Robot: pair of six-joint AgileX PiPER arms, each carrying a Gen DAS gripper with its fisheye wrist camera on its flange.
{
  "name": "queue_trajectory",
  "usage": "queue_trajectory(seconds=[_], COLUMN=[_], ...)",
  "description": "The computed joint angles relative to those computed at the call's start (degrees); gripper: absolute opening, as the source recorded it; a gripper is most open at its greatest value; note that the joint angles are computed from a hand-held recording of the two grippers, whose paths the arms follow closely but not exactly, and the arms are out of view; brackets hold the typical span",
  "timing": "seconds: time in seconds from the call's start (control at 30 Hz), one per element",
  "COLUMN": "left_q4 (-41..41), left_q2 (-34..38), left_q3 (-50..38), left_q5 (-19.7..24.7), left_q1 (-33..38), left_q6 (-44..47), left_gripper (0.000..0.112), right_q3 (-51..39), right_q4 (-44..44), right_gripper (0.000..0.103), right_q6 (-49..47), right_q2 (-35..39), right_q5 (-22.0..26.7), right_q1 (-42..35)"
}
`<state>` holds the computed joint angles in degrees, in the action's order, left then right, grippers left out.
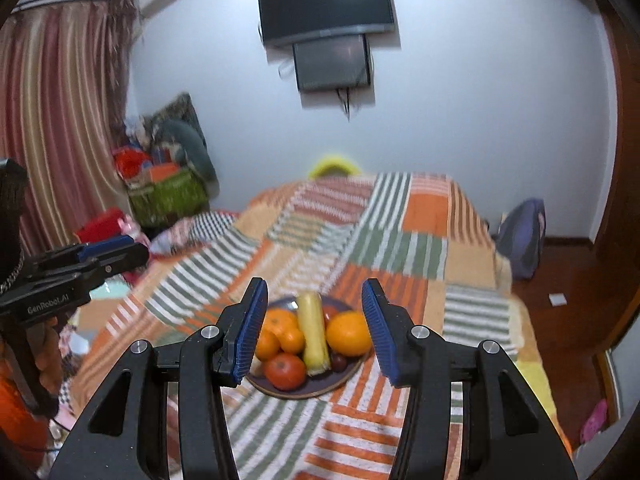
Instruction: Organize fruits
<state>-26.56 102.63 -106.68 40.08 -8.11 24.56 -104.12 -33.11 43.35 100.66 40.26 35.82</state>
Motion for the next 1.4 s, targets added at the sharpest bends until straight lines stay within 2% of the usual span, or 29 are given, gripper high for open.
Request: queue_trajectory(seconds=[0.2,0.27,0.33,0.47,0.5,0.53,0.6,0.7,0.93,1.03,1.4], left_q4=[-4.43,-4.72,-5.39,-5.25,-5.06,-4.85,-4.59,-6.23,-6.12,-6.19,-5.86], left_q2=[-9.67,-11.97,-14.59,-18.73,-19.76,-20.37,-22.07,-23.35,-25.92,-26.55,-26.96], left_q3=[8.21,10.43,13.18,17.31,18.46,19.16,21.04,22.49,25.46,26.43,27.45], left_q5=[-4.14,-5.65,-7.45,-9.66,-10.35,-10.83,-11.89,-12.09,-14.18,-14.96,-16.04], left_q1=[0.00,-0.23,-0.43,-1.14,-1.37,-1.57,-1.92,-1.71,-2.36,-2.54,-3.12], left_q6=[3.92,4.44,5.10,5.61,5.68,5.52,5.31,6.67,6.84,6.81,6.67], left_gripper=[0.042,0.046,0.055,0.062,0.065,0.069,0.074,0.078,0.096,0.100,0.103], right_q3=[2.57,4.10,5.08,6.92,7.32,7.83,8.65,8.29,9.58,10.71,11.93], right_q4=[-10.63,-13.81,-16.54,-20.42,-21.18,-23.05,-27.06,-28.94,-33.75,-36.35,-38.63], right_gripper=[0.046,0.048,0.053,0.055,0.059,0.068,0.077,0.078,0.095,0.103,0.103], right_q6=[8.37,11.55,14.20,18.05,18.78,20.53,23.75,24.54,28.97,31.67,34.17], right_q2=[-3.93,-5.25,-6.00,-7.18,-7.48,-7.62,-7.91,-7.77,-8.15,-8.39,-9.20], right_q5=[-0.14,-0.39,-0.13,0.36,0.63,1.15,2.58,3.99,6.92,8.20,10.02], right_q1=[5.10,6.62,7.80,9.55,10.02,10.68,11.91,13.14,15.84,17.12,18.36])
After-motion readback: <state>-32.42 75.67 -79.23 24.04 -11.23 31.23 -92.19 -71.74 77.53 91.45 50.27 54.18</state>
